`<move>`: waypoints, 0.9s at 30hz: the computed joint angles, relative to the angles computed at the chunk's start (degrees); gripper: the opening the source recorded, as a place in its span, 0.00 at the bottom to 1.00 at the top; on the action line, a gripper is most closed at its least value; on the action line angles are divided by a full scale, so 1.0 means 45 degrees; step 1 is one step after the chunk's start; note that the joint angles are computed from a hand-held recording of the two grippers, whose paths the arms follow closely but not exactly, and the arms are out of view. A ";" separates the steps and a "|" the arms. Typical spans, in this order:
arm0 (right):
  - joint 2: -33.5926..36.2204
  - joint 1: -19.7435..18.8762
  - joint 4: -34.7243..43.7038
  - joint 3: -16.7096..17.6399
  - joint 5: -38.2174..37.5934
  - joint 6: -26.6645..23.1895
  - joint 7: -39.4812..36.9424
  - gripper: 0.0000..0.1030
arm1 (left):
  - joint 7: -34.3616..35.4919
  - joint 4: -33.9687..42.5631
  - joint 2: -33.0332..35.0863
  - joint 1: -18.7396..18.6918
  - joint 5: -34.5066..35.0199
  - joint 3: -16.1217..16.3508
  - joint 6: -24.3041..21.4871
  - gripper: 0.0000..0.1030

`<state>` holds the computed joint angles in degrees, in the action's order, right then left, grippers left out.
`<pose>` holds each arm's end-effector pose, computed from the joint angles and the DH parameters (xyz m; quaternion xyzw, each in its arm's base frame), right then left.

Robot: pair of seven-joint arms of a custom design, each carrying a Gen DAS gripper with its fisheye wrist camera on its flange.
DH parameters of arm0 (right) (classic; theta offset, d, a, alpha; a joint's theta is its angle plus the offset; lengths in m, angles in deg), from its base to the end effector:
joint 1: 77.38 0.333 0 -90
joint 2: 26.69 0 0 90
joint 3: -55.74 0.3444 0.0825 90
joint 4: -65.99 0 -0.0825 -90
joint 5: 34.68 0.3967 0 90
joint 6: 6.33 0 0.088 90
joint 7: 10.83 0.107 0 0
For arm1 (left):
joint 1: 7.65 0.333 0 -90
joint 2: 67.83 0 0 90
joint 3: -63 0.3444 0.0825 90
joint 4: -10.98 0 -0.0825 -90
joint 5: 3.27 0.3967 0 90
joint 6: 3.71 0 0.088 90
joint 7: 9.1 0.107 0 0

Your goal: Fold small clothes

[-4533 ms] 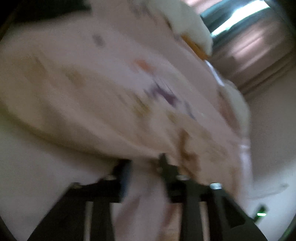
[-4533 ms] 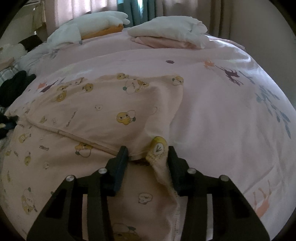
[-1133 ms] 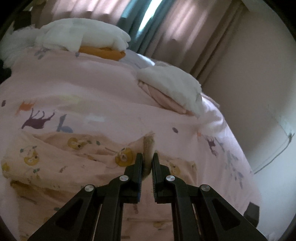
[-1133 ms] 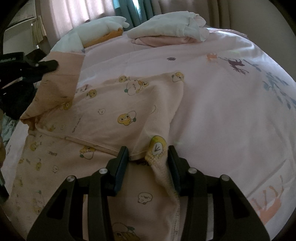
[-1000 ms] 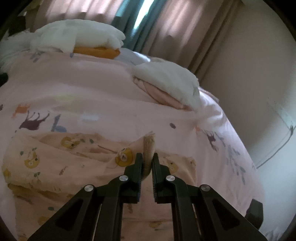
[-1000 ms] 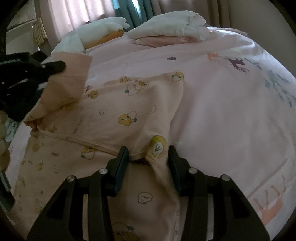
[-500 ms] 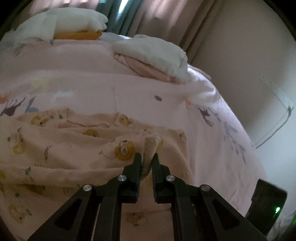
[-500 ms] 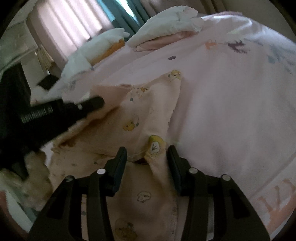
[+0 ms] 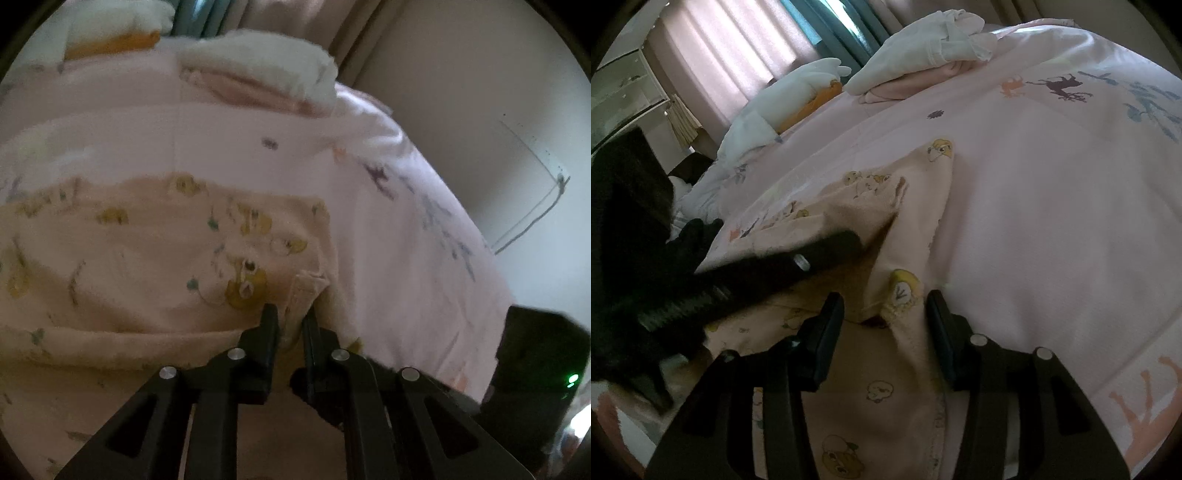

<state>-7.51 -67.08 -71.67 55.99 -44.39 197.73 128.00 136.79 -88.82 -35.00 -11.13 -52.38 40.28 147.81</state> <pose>0.5463 0.1229 0.2901 -0.4740 0.7848 -0.1042 0.3853 0.6665 -0.2638 0.3124 0.4216 -0.8246 0.3734 0.0541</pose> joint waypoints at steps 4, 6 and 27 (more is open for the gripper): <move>0.0068 -0.0033 0.0088 0.0026 -0.0081 -0.0045 0.0003 0.49 | -0.0820 0.0450 0.0233 0.0105 0.0178 0.0195 -0.1100 0.08; 0.0099 -0.0143 0.0104 0.0101 -0.0187 0.0005 0.0081 0.50 | -0.1200 0.0848 0.0411 0.0142 0.0472 0.0336 -0.1918 0.09; 0.0077 -0.0363 0.0037 0.0216 -0.0647 0.0218 0.0325 0.56 | 0.0705 -0.0086 -0.1248 0.0517 -0.0629 0.0849 -0.2896 0.56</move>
